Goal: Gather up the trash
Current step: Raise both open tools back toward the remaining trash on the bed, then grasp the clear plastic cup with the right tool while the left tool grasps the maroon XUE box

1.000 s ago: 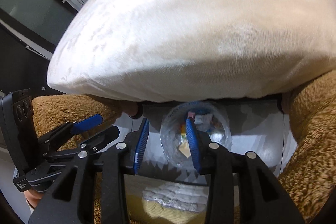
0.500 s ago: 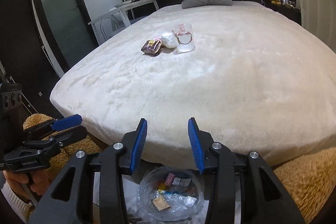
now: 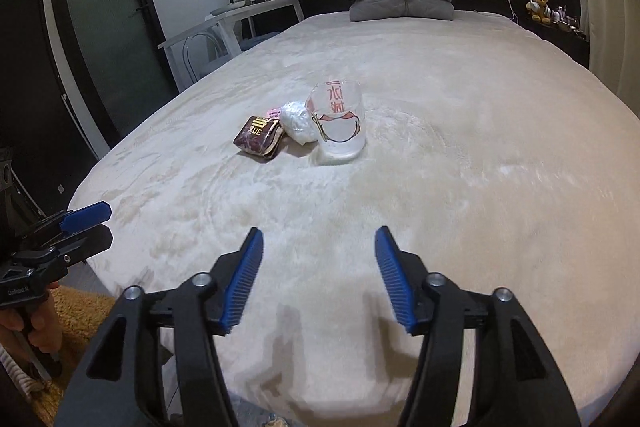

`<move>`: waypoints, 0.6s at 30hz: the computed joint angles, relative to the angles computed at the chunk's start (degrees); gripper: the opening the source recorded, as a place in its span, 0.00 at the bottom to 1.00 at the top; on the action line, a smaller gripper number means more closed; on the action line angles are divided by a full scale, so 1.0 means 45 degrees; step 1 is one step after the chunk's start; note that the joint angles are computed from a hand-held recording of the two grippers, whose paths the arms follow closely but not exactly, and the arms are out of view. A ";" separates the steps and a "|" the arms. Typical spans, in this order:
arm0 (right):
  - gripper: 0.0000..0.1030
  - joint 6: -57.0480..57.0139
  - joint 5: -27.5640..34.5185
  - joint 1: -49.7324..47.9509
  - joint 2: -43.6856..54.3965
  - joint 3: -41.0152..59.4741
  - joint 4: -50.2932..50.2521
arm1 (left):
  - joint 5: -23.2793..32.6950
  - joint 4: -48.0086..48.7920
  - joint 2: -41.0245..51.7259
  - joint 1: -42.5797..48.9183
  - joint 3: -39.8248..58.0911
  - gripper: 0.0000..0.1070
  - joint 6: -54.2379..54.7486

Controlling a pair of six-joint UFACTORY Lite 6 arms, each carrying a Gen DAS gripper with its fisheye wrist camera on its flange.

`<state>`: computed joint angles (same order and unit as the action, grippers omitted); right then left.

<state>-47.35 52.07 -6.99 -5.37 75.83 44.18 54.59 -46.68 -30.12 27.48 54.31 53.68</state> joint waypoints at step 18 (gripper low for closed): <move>0.90 0.3327 -0.0654 0.2441 0.8642 0.9495 -0.1568 | -0.2675 -0.0440 0.6500 -0.2799 0.5134 0.90 0.0776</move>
<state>-32.37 49.13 4.00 33.52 118.55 37.12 42.55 -48.66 -0.87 14.89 77.41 57.17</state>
